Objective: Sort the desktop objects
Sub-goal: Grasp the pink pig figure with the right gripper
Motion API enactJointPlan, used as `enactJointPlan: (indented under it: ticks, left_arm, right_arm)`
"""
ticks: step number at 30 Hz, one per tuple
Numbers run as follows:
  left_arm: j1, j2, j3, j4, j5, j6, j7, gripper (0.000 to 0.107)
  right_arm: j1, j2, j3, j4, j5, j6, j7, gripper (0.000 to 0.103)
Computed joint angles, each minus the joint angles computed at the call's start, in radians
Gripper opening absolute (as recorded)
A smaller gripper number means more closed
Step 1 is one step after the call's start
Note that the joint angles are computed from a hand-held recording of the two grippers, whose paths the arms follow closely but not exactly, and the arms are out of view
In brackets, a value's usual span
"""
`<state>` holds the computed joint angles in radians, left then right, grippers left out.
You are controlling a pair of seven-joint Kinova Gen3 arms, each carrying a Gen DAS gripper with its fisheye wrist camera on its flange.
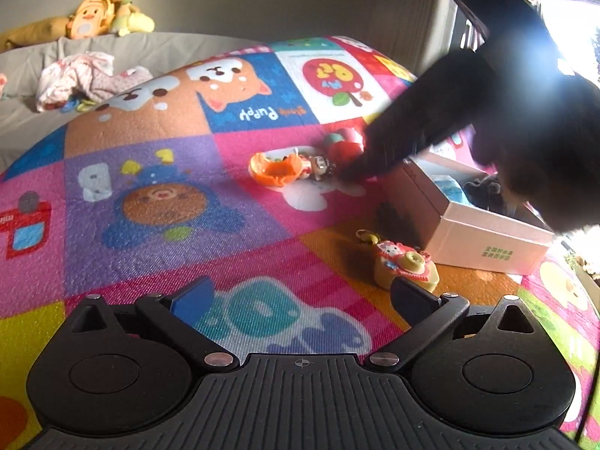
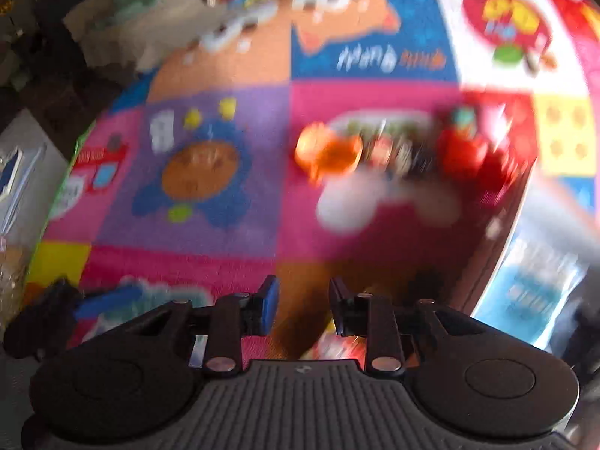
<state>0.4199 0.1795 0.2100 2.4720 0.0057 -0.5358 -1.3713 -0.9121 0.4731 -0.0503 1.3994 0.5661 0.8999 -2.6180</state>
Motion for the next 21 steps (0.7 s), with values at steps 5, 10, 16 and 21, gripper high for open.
enactJointPlan:
  ticks: [5, 10, 16, 21]
  left_arm:
    - [-0.006, 0.0, -0.001, -0.018, 0.01, 0.04, 0.026, 0.103]
    - [-0.028, 0.0, 0.006, -0.038, -0.011, 0.088, 0.069, 0.103]
    - [-0.036, 0.002, 0.006, -0.047, -0.029, 0.106, 0.094, 0.103]
    - [-0.021, 0.002, -0.002, -0.051, -0.009, 0.114, 0.076, 0.103]
  right_arm:
    - [0.023, 0.071, 0.16, -0.123, 0.107, 0.107, -0.188, 0.087]
    - [0.208, 0.177, 0.096, -0.27, -0.034, 0.124, -0.163, 0.087]
    - [0.179, 0.334, 0.106, -0.484, -0.011, 0.285, 0.043, 0.083]
    - [0.129, 0.243, 0.117, -0.334, 0.013, 0.153, 0.029, 0.059]
